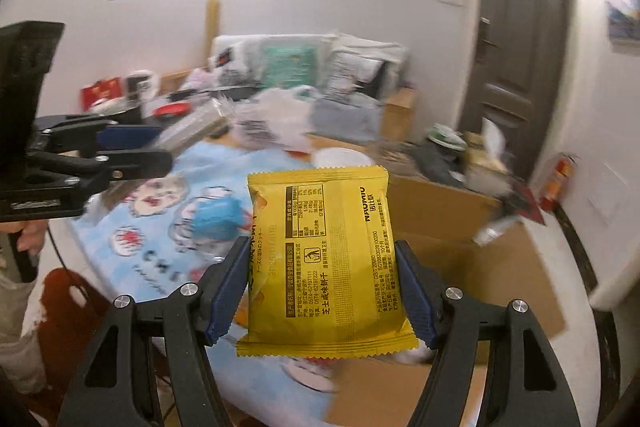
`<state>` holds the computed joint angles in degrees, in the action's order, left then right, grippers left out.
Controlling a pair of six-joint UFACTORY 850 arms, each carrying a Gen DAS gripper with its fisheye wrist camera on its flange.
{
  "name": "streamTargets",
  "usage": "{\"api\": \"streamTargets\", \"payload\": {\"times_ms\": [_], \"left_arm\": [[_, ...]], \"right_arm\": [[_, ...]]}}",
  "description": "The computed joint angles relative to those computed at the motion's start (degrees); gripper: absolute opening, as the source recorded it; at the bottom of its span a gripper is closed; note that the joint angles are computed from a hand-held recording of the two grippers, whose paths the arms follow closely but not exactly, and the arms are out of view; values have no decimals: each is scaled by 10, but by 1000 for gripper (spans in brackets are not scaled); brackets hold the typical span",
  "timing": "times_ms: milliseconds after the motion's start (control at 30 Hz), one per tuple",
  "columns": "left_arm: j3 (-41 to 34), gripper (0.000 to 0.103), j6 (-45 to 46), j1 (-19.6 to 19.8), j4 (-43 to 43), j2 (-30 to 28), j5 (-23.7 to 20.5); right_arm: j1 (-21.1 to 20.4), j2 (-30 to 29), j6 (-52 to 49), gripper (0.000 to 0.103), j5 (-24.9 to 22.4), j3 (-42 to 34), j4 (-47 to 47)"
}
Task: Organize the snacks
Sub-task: 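Carry the yellow pack and granola bar over the box and release both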
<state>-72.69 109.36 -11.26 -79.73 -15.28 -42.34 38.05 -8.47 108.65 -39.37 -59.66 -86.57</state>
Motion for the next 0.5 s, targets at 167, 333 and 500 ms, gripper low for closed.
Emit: {"api": "streamTargets", "payload": {"times_ms": [167, 333, 500], "left_arm": [[-52, 38, -64, -65, 68, -33, -6], [-126, 38, -188, -125, 187, -89, 10], [-189, 38, -298, -159, 297, -142, 25]], "right_arm": [[-37, 39, 32, 66, 10, 51, 19], [-87, 55, 21, 66, 63, 73, 37], [-134, 32, -56, 66, 111, 55, 88]]}}
